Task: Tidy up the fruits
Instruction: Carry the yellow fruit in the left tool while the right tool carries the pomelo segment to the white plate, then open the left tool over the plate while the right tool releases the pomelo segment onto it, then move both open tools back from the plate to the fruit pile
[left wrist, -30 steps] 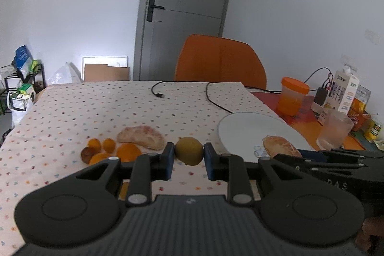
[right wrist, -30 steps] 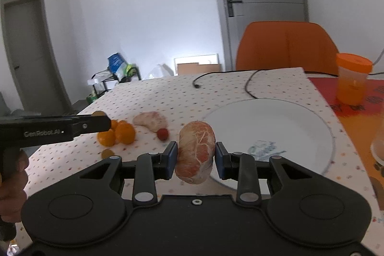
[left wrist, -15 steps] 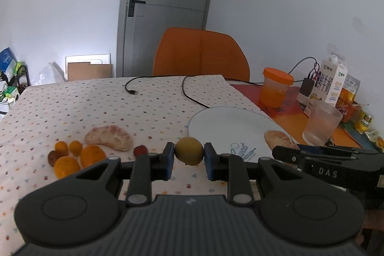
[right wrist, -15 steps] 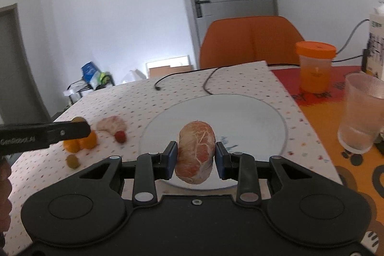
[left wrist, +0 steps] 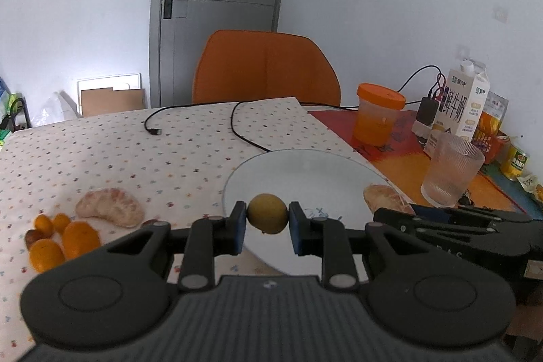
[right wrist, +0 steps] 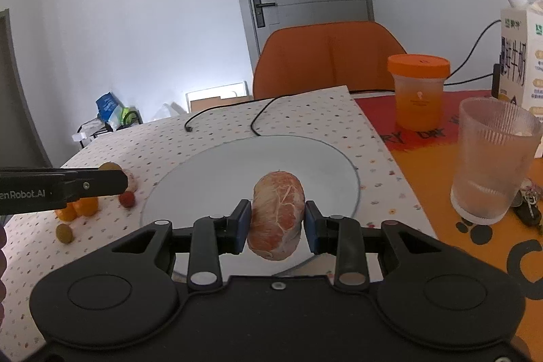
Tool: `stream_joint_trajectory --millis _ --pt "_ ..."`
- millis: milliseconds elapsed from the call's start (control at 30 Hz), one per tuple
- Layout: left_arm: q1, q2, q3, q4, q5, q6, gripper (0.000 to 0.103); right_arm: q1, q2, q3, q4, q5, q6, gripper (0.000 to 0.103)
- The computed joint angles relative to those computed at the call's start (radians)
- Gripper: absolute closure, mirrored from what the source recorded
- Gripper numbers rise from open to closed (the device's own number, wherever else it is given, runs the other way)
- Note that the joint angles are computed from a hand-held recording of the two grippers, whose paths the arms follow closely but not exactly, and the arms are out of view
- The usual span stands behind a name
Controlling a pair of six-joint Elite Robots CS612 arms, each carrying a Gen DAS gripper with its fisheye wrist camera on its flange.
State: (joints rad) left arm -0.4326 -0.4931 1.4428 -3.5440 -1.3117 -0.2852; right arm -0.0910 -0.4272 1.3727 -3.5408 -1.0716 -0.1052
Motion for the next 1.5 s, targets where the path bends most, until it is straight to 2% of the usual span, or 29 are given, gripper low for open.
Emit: stream_joint_trajectory --millis 133,367,467,533,600,667,767,933,1000,1067,1100,1267,1500 --pt "0.001 0.015 -0.03 0.033 -0.022 -0.005 0.078 -0.002 0.002 -0.001 -0.013 0.002 0.003 0.066" --pt "0.001 0.028 -0.053 0.051 -0.046 -0.016 0.078 -0.012 -0.009 0.025 -0.048 0.011 0.027 0.066" --pt "-0.001 0.03 -0.054 0.041 -0.037 -0.013 0.072 -0.015 -0.012 0.033 -0.052 0.03 0.046 0.064" --pt "0.0 0.026 -0.05 0.048 -0.035 -0.013 0.07 -0.016 -0.011 0.035 -0.063 0.043 0.055 0.053" --pt "0.003 0.02 -0.039 0.043 -0.033 -0.025 0.066 -0.017 -0.011 0.038 -0.064 0.065 0.047 0.046" --pt "0.006 0.014 -0.023 0.028 -0.022 -0.035 0.055 -0.016 -0.012 0.039 -0.053 0.085 0.038 0.044" --pt "0.01 0.002 0.004 0.006 0.005 -0.047 0.045 -0.013 -0.015 0.041 -0.046 0.097 0.043 0.038" --pt "0.025 -0.02 0.045 -0.005 0.014 -0.076 0.031 -0.008 -0.021 0.049 -0.042 0.108 0.072 0.014" --pt "0.03 -0.028 0.061 -0.007 0.016 -0.098 0.028 -0.003 -0.026 0.053 -0.039 0.091 0.085 0.008" --pt "0.034 -0.034 0.077 -0.019 0.024 -0.113 0.025 -0.003 -0.027 0.054 -0.038 0.108 0.092 0.006" --pt "0.035 -0.037 0.086 -0.026 0.03 -0.115 0.024 -0.003 -0.027 0.053 -0.036 0.119 0.097 0.001" --pt "0.041 -0.048 0.125 -0.083 0.041 -0.134 0.011 -0.004 -0.034 0.058 -0.03 0.157 0.125 0.0" --pt "0.044 -0.071 0.18 -0.107 0.079 -0.131 0.009 0.011 -0.054 0.086 -0.008 0.121 0.108 0.0"
